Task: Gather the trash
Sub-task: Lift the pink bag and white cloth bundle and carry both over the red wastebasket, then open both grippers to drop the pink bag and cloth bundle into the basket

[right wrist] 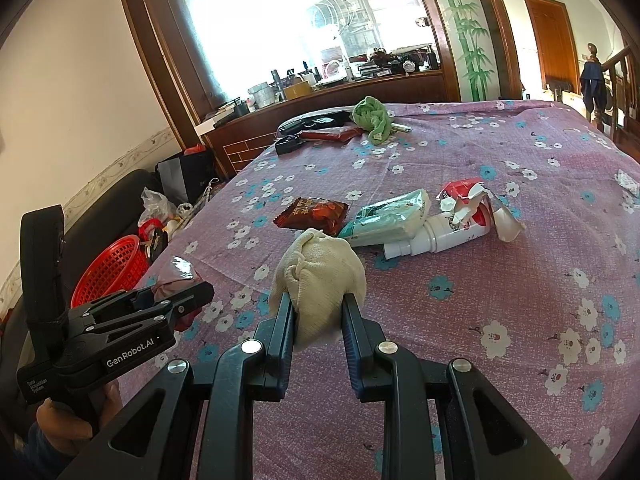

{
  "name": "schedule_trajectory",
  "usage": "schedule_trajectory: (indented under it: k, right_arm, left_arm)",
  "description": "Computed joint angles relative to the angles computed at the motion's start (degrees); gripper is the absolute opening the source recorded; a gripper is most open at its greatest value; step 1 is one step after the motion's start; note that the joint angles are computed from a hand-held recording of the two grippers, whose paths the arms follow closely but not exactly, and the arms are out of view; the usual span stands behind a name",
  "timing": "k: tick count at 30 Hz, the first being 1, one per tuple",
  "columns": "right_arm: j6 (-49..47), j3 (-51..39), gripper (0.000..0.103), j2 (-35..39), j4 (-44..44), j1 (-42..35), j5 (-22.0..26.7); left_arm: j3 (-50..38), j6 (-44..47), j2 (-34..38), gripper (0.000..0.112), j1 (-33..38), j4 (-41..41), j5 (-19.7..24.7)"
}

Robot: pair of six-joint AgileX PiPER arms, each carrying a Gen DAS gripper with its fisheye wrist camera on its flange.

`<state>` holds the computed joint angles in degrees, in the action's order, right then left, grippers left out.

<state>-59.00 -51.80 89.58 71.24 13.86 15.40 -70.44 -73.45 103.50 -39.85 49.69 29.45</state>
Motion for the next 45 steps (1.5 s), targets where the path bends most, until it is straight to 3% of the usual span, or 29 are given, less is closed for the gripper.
schedule_trajectory:
  k: [7, 15, 23, 45]
  right_arm:
    - [1.0, -0.1, 0.025, 0.1, -1.1, 0.1, -0.2]
    - [17.2, -1.3, 0.025, 0.3, -16.9, 2.3, -2.4]
    - [26.0, -2.2, 0.025, -0.4, -25.7, 5.3, -1.6]
    - [44.5, -20.7, 0.025, 8.5, -42.6, 15.7, 8.3]
  left_arm:
    - [0.0, -0.2, 0.1, 0.04, 0.0, -0.1, 0.6]
    - [-0.3, -0.8, -0.2, 0.04, -0.2, -0.5, 2.1]
    - [3.0, -4.6, -4.6, 0.04, 0.0, 2.8, 2.7]
    - [14.5, -5.0, -20.0, 0.04, 12.6, 2.6, -0.3]
